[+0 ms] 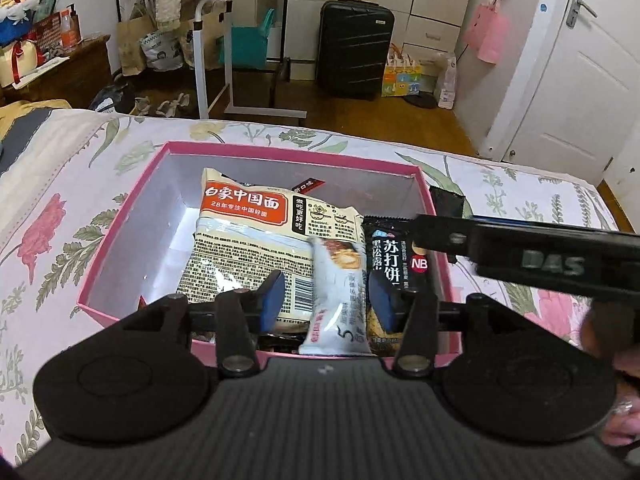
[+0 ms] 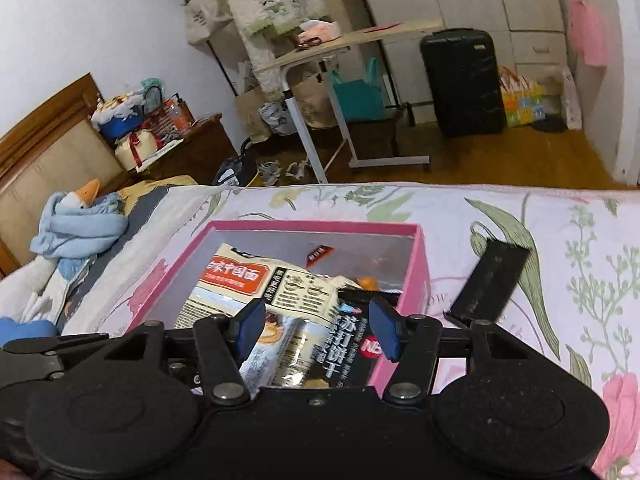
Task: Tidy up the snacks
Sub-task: 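Open both grippers to drop the wafer bar and cracker pack into the box, then move both grippers to the black pouch and pinch its end with the right gripper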
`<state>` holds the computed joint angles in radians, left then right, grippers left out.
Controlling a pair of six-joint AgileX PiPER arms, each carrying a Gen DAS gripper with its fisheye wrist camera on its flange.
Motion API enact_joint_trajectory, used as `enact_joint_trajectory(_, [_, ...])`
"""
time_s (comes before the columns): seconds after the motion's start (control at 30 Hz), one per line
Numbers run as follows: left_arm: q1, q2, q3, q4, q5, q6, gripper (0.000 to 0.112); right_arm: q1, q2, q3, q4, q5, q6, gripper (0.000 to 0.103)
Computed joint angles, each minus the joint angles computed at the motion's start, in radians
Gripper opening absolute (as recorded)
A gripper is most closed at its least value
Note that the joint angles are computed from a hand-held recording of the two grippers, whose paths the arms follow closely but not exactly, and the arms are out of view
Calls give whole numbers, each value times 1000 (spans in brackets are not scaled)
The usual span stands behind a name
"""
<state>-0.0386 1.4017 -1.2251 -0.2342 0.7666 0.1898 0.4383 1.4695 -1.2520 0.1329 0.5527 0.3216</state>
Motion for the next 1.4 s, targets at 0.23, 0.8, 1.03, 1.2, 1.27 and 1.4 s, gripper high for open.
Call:
enact_joint_trajectory(0.23, [-24,-17,-27,-37,44,23,46,-99,-90,19,61,132,-153,66])
enact_joint_trajectory(0.8, [-413,329,-462,137,149,-325,31,-587,40,-28,571,244,-768,44])
enact_joint_trajectory(1.03, [-527,401,-337,427,-37,-759,31,-655,312,-206,682,303,-947,45])
enact_joint_trajectory(1.2, [-529,467,-303,504,-115,-904,31,-641,475,-325,659,302,-992,46])
enact_joint_trajectory(1.27, [-525,482,-291,531,-143,-954,33,-637,527,-368,657,312,-995,46])
enact_joint_trajectory(1.4, [-516,517,-296,514,-165,-973,43,-620,613,-443,661,322,-1018,49])
